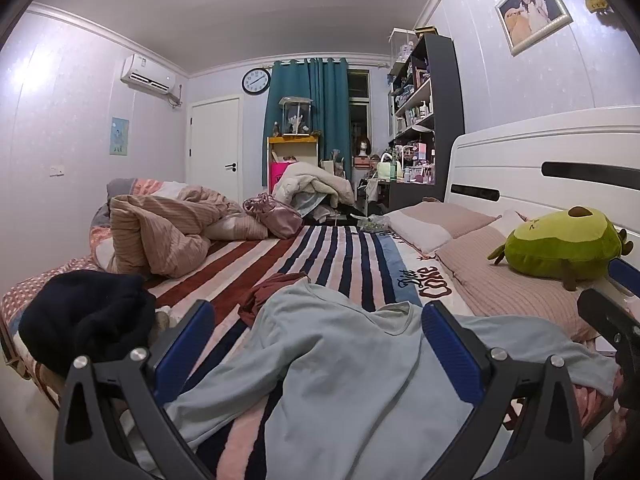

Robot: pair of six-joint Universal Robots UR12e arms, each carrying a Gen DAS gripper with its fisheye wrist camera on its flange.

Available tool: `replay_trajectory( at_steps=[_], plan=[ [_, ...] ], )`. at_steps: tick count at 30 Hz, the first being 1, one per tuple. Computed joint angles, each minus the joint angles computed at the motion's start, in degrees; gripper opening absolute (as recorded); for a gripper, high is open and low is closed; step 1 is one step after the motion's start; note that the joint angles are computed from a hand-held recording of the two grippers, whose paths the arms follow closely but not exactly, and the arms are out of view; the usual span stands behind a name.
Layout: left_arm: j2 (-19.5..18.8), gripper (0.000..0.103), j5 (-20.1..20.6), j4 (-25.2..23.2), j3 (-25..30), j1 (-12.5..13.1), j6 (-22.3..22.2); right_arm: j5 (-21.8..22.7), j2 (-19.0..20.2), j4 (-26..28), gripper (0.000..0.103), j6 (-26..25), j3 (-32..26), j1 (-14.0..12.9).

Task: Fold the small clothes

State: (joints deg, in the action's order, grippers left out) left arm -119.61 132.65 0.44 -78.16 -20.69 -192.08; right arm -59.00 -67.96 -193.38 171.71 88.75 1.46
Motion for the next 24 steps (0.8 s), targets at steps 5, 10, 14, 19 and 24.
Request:
replay_trajectory(
  at_steps=[5,10,14,19,24],
  plan=[
    [-0.1,0.102,0.4,0.7,-0.1,-0.1,0.1,-0.9,-0.1,-0.5,0.103,0.4,0.4,0.3],
    [0.0,0.102,-0.1,1.0,-0.3,0.0,0.3,-1.1,-0.1,-0.5,0.103,1.1,0.5,0.3],
    [-0.1,0.102,0.0,1.0,-0.2,0.0,0.3,-1.2,-0.1,-0.7,0.103,1.5,0.6,0.3],
    [0.0,0.102,-0.3,0.5,-0.2,0.0,-0.5,-0.8,-0.1,-0.5,0.103,1.7,0.4,0.2],
    [0.0,0.102,0.0,0.6,-0.1,-0.1,-0.3,-1.0,-0.1,-0.7,0.103,1.8,0.5,0.2]
  ],
)
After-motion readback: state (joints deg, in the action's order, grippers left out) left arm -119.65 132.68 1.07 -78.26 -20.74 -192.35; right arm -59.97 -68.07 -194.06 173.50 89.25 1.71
